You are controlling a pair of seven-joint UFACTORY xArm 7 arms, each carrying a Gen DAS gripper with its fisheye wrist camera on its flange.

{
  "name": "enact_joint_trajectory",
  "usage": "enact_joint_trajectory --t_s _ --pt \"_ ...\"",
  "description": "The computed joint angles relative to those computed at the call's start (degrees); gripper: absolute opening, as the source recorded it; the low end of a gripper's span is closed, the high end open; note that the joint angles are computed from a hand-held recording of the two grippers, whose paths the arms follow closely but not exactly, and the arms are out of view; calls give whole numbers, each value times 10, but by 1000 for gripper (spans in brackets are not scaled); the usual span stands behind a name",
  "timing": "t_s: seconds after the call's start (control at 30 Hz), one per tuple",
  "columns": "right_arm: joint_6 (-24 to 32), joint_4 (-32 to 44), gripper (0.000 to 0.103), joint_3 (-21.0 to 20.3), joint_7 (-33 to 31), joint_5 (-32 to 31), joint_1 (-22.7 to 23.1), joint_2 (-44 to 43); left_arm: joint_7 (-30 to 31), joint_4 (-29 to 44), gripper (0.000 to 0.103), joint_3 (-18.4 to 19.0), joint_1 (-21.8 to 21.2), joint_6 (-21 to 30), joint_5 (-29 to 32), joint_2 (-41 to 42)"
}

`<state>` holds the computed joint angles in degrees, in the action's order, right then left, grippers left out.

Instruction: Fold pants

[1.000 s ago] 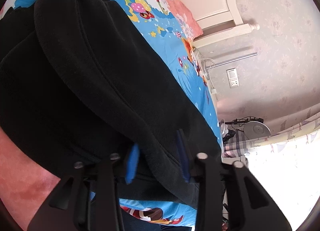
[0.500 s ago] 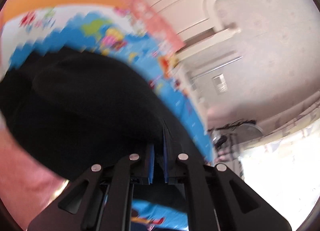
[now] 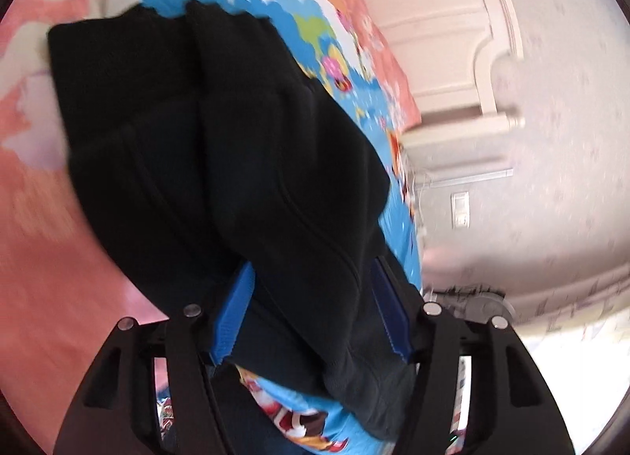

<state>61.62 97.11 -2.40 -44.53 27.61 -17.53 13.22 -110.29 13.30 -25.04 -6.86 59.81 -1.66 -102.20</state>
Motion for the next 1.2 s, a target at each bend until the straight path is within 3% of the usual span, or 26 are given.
enact_joint_trajectory --t_s 0.07,0.17,0.2,0.23,0.27,0.3,0.4,0.5,0.57,0.6,0.63,0.7,0.83,1.0,1.2 --pt "-2 0 18 0 -5 -2 0 1 -16 -25 54 7 -3 27 7 -72" --pt "-4 -2 18 0 -4 -8 2 1 5 -60 38 57 7 52 26 -145" --pt "-5 -2 18 0 -3 -11 3 1 21 -65 28 81 16 49 31 -149" --pt "-7 -2 18 0 -2 -14 4 1 45 -60 8 107 29 49 39 -137" --pt "-10 -6 18 0 -2 -16 5 -2 82 -38 6 136 51 56 46 -100" --pt "-12 -8 18 0 -2 -19 7 -3 96 -13 5 141 58 63 54 -70" --pt "-11 -10 18 -1 -4 -17 5 -5 163 127 5 92 101 131 72 45" --pt "-5 -8 18 -1 0 -10 3 -3 124 172 5 40 121 208 21 27" --pt "-7 -12 18 -1 -1 -11 3 -6 110 171 6 16 113 244 -11 11" --pt "-9 -13 18 -1 -2 -13 4 -8 112 156 15 13 100 247 -27 4" --pt "-8 -12 18 -1 -5 -15 5 -7 102 132 36 16 89 257 -39 -25" --pt "0 -6 18 -2 -10 -14 3 -5 71 134 47 9 101 320 -33 -72" --pt "18 6 18 -2 -11 3 -6 5 86 132 47 30 115 358 -2 -119" --pt "12 0 19 -1 -11 -1 -4 1 122 105 54 100 135 373 16 -140" --pt "19 8 19 -1 -16 0 -8 7 141 98 62 120 166 395 5 -154"
